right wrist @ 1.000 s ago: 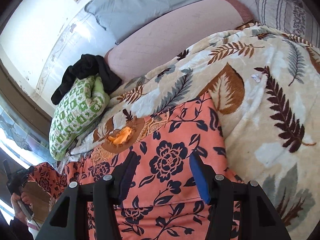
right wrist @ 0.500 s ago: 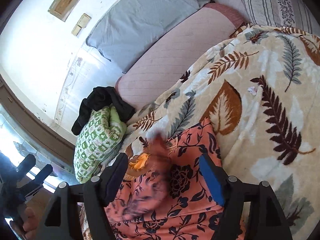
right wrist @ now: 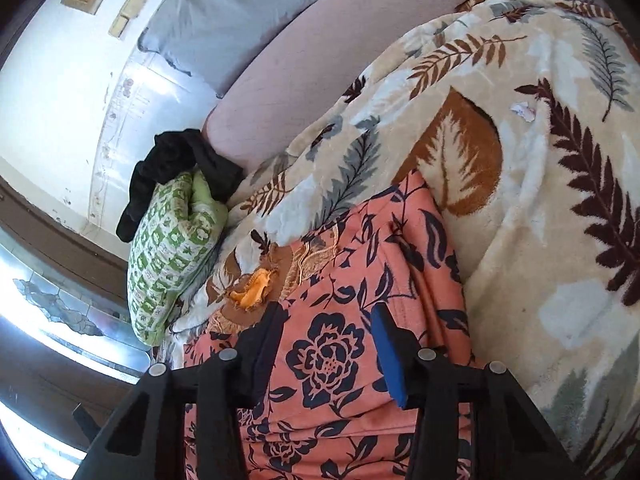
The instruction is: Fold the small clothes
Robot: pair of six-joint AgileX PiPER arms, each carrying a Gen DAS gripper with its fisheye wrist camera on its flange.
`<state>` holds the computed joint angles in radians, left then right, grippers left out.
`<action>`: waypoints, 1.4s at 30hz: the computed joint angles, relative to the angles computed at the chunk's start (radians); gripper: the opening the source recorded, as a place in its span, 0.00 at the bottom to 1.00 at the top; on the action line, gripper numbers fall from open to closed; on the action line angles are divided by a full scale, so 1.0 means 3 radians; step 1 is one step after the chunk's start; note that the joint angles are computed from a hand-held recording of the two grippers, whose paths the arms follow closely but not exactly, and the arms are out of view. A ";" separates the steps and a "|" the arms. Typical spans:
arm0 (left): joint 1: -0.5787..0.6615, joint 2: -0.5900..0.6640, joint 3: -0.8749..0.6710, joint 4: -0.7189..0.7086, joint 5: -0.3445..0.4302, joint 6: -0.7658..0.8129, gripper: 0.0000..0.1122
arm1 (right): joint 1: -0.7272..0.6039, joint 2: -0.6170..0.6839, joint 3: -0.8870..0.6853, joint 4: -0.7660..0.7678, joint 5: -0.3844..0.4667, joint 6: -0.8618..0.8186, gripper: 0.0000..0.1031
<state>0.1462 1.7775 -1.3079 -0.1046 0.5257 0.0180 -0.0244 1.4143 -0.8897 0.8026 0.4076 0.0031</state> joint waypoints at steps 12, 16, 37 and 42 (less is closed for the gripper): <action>-0.0154 -0.0241 0.0063 -0.0766 -0.0133 0.0836 0.77 | 0.0783 0.0107 -0.0235 -0.1697 -0.0132 0.1267 0.43; -0.0467 0.0181 -0.0219 -0.0152 0.0351 0.0437 0.77 | 0.1047 0.0599 -0.0616 -0.1775 0.0316 0.1251 0.44; -0.0731 -0.0144 0.0293 0.0719 -0.0012 -0.0138 0.87 | 0.0889 0.0339 -0.0617 -0.2294 0.0693 0.1769 0.53; -0.0749 -0.1067 0.1272 0.0417 -0.0389 0.0273 0.87 | 0.1162 -0.0056 -0.0325 -0.2268 0.0681 0.1755 0.53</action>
<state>-0.0783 1.4576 -0.9262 0.0206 0.4090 0.1000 0.3243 1.3976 -0.9872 0.1221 0.6121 0.5295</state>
